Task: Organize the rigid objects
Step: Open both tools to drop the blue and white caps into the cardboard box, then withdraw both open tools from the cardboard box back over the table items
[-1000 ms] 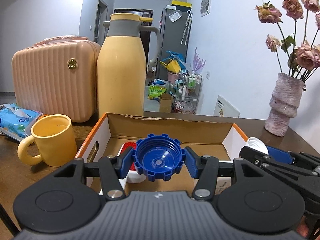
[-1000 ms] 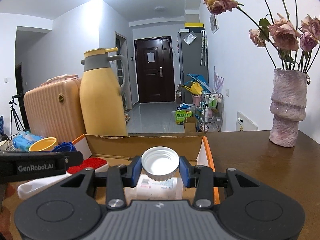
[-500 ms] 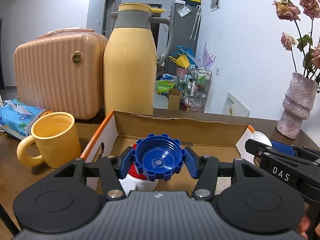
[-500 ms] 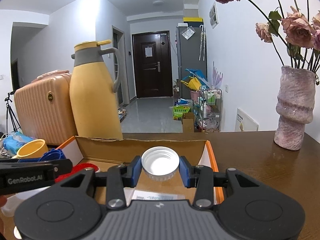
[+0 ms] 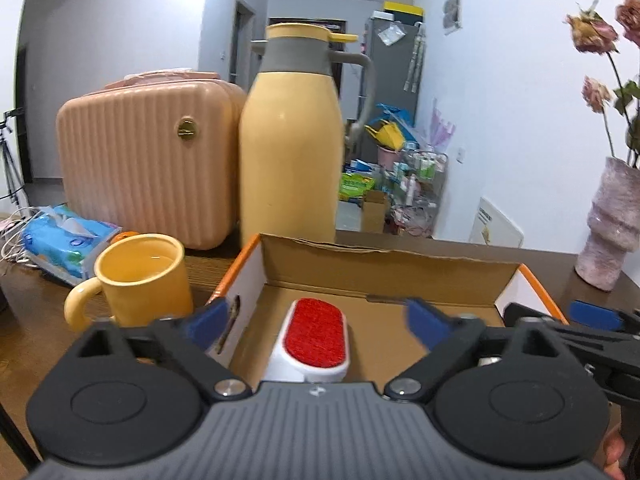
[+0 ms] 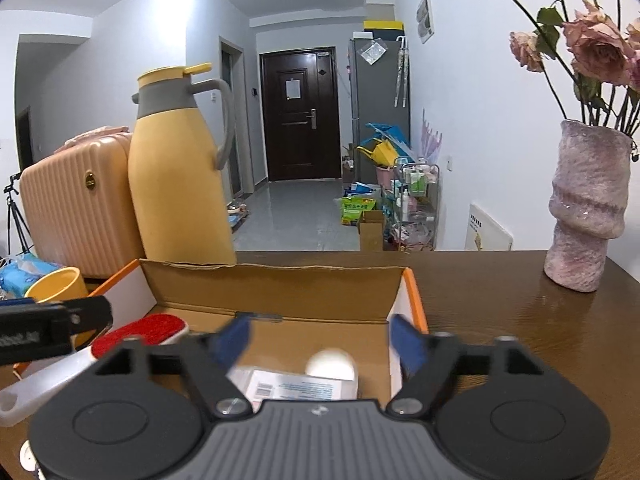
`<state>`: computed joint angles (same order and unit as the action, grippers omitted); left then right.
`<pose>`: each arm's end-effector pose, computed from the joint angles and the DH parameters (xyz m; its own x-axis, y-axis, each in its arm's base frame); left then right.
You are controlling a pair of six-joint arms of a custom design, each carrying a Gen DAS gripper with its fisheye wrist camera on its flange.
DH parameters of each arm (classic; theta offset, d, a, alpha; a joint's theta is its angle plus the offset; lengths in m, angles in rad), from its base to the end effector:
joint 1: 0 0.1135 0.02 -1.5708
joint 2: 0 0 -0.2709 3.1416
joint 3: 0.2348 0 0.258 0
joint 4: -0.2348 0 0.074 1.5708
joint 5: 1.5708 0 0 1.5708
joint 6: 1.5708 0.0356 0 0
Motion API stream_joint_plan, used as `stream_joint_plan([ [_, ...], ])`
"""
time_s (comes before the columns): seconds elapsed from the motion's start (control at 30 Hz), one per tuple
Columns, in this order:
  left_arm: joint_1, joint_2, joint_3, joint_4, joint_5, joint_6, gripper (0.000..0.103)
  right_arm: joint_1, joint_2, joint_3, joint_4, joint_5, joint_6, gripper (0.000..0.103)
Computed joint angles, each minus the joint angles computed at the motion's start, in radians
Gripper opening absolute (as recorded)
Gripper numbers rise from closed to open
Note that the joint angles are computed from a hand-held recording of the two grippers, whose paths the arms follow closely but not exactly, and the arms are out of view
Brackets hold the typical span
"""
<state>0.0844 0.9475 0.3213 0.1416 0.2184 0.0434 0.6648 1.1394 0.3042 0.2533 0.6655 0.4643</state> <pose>0.1965 0.0089 0.1844 -0.4590 0.0037 -0.8884 0.1288 0.9897 -0.0624 0.1748 0.1091 0.1578 -0.4223 0.1166 -0.8989 0.1228 0.9899 0.0707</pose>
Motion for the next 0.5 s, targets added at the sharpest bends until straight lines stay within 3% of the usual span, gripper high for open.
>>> stream_joint_plan([
  [0.07, -0.001, -0.005, -0.001, 0.002, -0.02, 0.005, 0.103, -0.006, -0.009, -0.004, -0.001, -0.001, 0.004, 0.103],
  [0.5, 0.011, -0.001, 0.005, -0.006, -0.02, 0.005, 0.103, -0.005, -0.02, -0.003, -0.014, 0.0, 0.003, 0.103],
])
